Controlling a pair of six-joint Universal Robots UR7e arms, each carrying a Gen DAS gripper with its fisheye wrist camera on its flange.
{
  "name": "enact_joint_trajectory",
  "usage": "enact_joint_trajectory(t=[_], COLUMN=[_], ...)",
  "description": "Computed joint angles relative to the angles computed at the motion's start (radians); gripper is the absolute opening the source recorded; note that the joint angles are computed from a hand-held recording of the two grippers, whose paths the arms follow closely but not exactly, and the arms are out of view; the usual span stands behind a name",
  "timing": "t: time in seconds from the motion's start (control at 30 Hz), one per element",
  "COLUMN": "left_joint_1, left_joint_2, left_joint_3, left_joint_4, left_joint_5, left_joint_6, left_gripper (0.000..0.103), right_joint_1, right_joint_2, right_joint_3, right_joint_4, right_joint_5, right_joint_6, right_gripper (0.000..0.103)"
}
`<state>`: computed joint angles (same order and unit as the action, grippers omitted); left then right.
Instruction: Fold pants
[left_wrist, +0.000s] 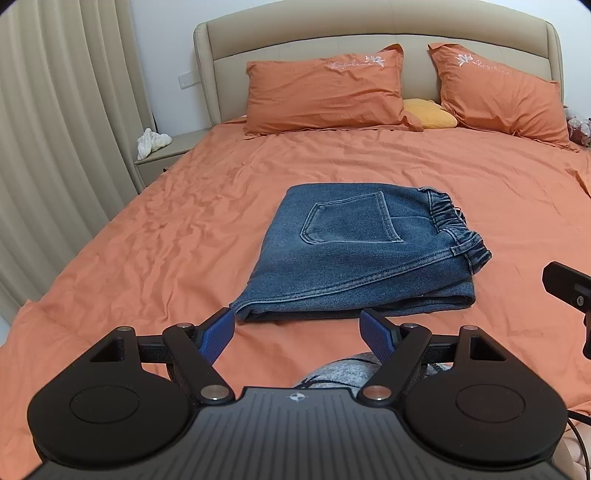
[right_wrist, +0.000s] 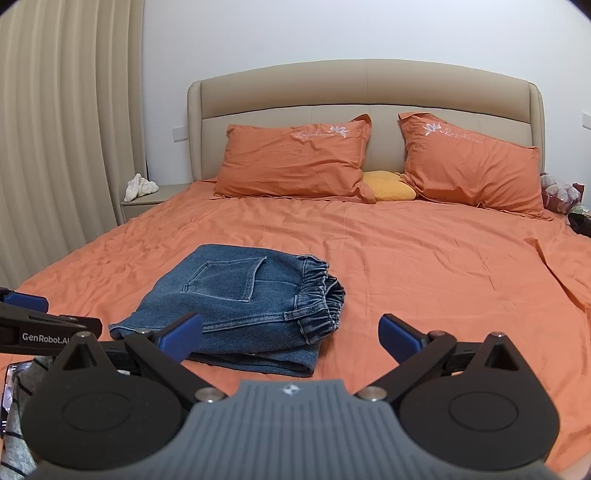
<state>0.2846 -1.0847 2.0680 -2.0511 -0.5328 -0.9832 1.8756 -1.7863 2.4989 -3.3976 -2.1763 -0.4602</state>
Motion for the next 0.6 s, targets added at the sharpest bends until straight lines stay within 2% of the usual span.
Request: enact_joint_trajectory(t=[0.6], left_joint_1=[-0.006], left_joint_2=[-0.002], left_joint_3=[-0.002], left_joint_4=[0.004], left_joint_5=[0.001], left_joint_6=[-0.007], left_gripper=[0.090], right_joint_1=[0.003], right_joint_2=[-0.001], right_joint_3=[-0.004], right_joint_4=[0.013], right_joint_5=[-0.001], right_joint_6=[-0.003], right_gripper=[0.097])
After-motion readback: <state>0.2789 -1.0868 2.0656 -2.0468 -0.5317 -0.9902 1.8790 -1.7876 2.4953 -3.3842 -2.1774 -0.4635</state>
